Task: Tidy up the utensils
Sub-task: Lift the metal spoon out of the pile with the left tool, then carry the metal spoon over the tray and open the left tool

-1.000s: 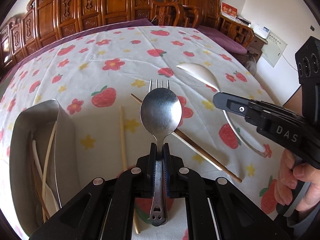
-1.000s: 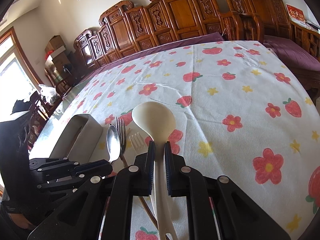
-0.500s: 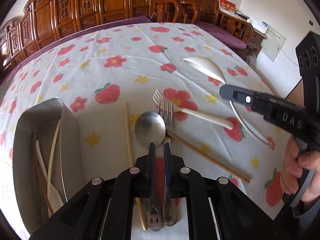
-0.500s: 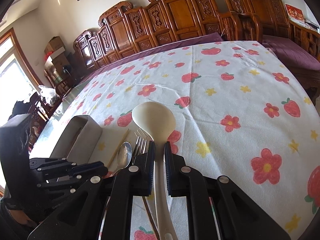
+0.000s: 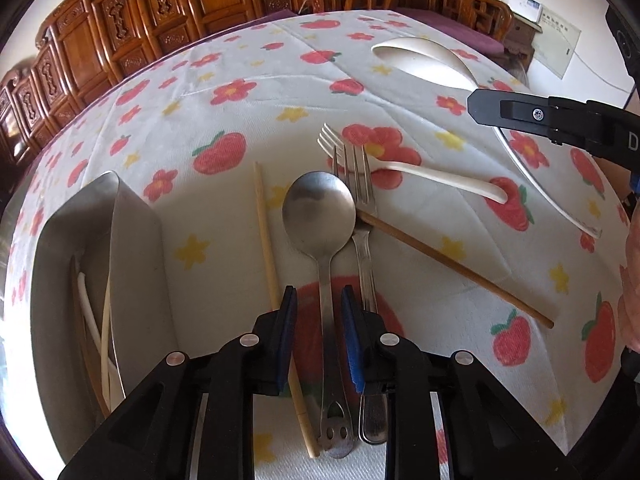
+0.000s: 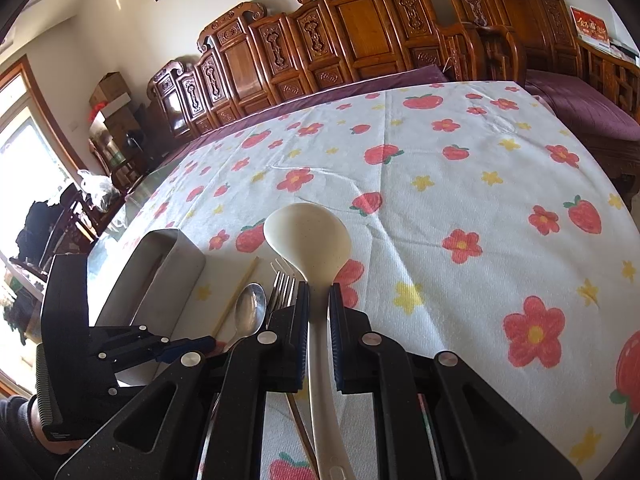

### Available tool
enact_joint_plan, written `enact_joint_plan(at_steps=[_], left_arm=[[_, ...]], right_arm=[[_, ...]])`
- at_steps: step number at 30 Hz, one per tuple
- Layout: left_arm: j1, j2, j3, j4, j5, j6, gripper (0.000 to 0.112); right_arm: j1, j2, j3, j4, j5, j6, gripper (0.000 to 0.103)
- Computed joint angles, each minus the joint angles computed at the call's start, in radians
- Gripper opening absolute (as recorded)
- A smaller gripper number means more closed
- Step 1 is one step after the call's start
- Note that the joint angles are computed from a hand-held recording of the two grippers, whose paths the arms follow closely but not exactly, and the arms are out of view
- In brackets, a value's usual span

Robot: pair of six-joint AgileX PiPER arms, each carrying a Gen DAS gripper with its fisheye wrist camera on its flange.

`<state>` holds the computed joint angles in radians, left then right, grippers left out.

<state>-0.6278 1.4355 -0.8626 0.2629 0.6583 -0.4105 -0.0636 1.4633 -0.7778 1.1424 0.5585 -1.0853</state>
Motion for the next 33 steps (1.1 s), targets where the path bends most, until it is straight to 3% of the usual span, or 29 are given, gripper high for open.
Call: enact_joint_plan(at_steps=[8,17,21,27,33], left_arm=[[-0.015,-0.047,0.001,0.034,0.021,-0.051,0.005],[0.048,-0.215,-0.003,-0.014,0.076,0.028,0.005],[0.142,-0.285,0.005,-0.092,0.087,0.149,0.005],[0.38,-0.377,0.034,-0.296,0.088,0.449,0.005],[0.646,-0.362,0.074,-0.528,0.082,0.769,0.005]], right_arm=[[0.013,-0.004,0.004,0.0,-0.009,0.002,0.012],[0.103,-0.066,0.03,-0.035,-0.033,0.077,0.012],[0.179,-0.094,0.041,-0.066,-0.061,0.133,0.012],[0.296,-0.13,0.044,-0.133,-0.112,0.264,0.012],[0.447,-0.147,0.02,-0.386,-0.192,0.576,0.012]])
